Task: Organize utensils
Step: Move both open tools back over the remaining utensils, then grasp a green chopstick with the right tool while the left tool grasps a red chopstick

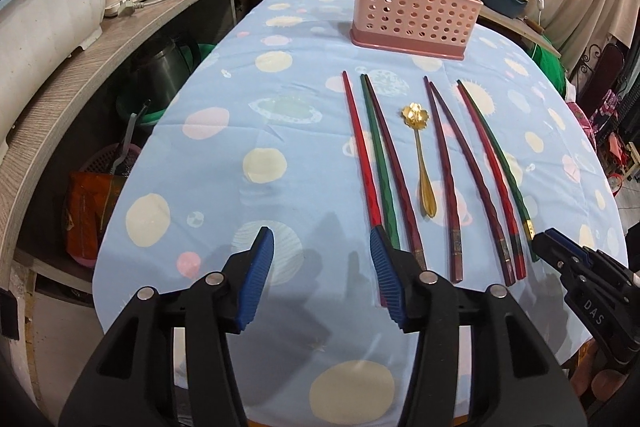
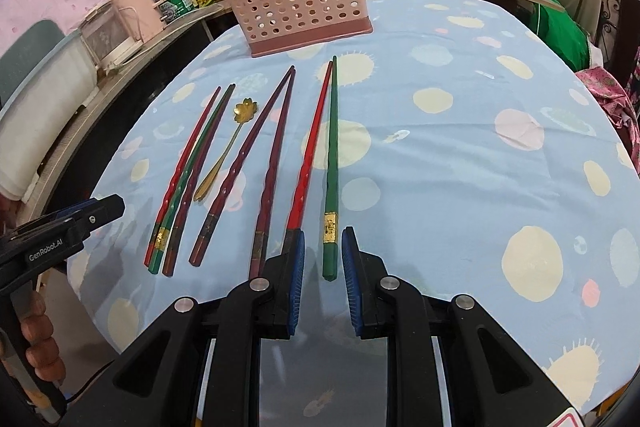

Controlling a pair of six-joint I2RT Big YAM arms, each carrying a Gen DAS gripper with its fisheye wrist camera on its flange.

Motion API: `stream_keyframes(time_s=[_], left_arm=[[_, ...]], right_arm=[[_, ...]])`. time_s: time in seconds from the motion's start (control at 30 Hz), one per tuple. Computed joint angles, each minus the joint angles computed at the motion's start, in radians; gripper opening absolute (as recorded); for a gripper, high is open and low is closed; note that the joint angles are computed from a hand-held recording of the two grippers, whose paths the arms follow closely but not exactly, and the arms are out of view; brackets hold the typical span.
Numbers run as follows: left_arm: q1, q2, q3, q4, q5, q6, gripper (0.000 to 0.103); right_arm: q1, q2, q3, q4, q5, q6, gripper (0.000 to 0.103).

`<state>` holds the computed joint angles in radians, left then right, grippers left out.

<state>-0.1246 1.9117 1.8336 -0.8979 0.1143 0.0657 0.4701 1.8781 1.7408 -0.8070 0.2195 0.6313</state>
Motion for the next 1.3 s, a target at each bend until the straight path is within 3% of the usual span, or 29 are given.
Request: stream_keyframes(time_s=[0.3,0.53,1.3], left_arm=[[-0.006,0.019,0.011,-0.025,0.016,0.005,0.048],[-0.008,0.027,0.015,-0.039,0.033,-0.001,0.048],[-0.015,0.039,0.002,-0.029,0.025,-0.005,0.048]], right_arm=[[-0.004,0.026,0.021,-0.005,0.004,-0.008,0.02],[-0.003,0.024,0.013,-0.007,0.037,-0.021,0.007],[-0.009,0.0,-0.027,0.019,0.007,0.009,0.007]])
